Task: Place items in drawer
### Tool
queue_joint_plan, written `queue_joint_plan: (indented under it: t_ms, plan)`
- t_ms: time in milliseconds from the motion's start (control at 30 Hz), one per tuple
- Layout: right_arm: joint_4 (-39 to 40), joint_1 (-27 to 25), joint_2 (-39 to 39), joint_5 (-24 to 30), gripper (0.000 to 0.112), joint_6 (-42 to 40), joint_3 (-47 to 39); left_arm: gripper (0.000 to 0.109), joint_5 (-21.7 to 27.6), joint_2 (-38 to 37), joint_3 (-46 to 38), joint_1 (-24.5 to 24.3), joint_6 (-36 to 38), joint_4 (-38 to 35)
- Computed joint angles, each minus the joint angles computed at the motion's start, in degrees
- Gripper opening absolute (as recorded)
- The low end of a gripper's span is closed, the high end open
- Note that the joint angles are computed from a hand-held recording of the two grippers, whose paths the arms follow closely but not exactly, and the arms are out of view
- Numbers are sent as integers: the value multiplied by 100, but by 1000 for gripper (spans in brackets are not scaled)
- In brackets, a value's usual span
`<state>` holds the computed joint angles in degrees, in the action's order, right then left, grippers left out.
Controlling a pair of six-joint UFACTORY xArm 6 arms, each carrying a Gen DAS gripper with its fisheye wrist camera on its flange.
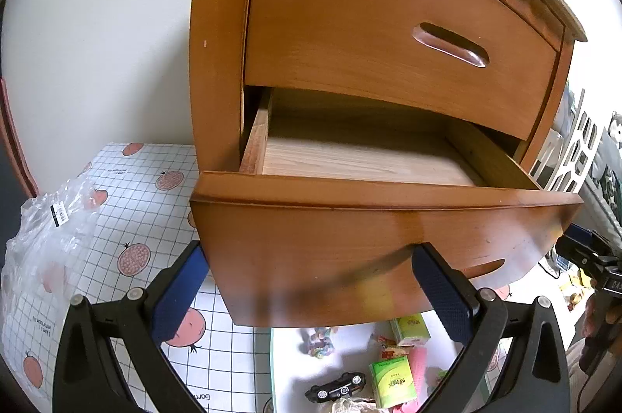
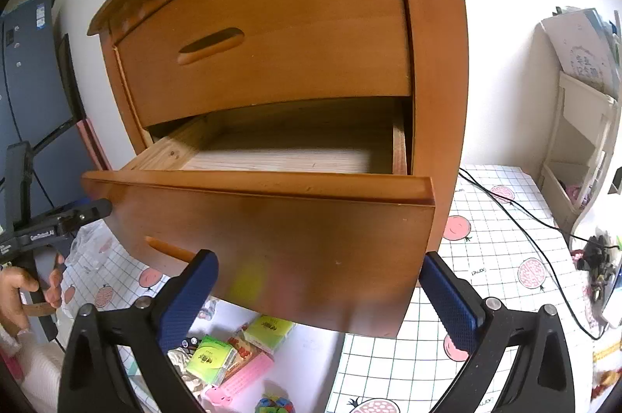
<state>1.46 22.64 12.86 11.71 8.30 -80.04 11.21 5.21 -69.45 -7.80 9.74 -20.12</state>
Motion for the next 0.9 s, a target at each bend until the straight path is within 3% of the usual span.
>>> queue_joint_plan:
  t_ms: [200,333,433,467,600,900]
  plan:
    - [-568,3,-106,-13,103,644,219,103,-204,-192,310,-24,-408,-365]
    - [-1042,-13,-352,-78,103,1425,592,103,-144,-452,712,43,-1469,189]
    - [-287,85,-477,-73,103,1109,881,103,-29,-667,982,-52,-1441,-333]
    - [-171,114,-510,-46,103,1078,962,103,22,-721,1063,-73,-1618,-204]
    - [250,239,-582,297,103,947,1200,103,646,-837,1296,-156,-3053,1379]
    - [1286,663,-308,1170,101,-358,1084,103,1843,-597,1286,-443,-3155,907]
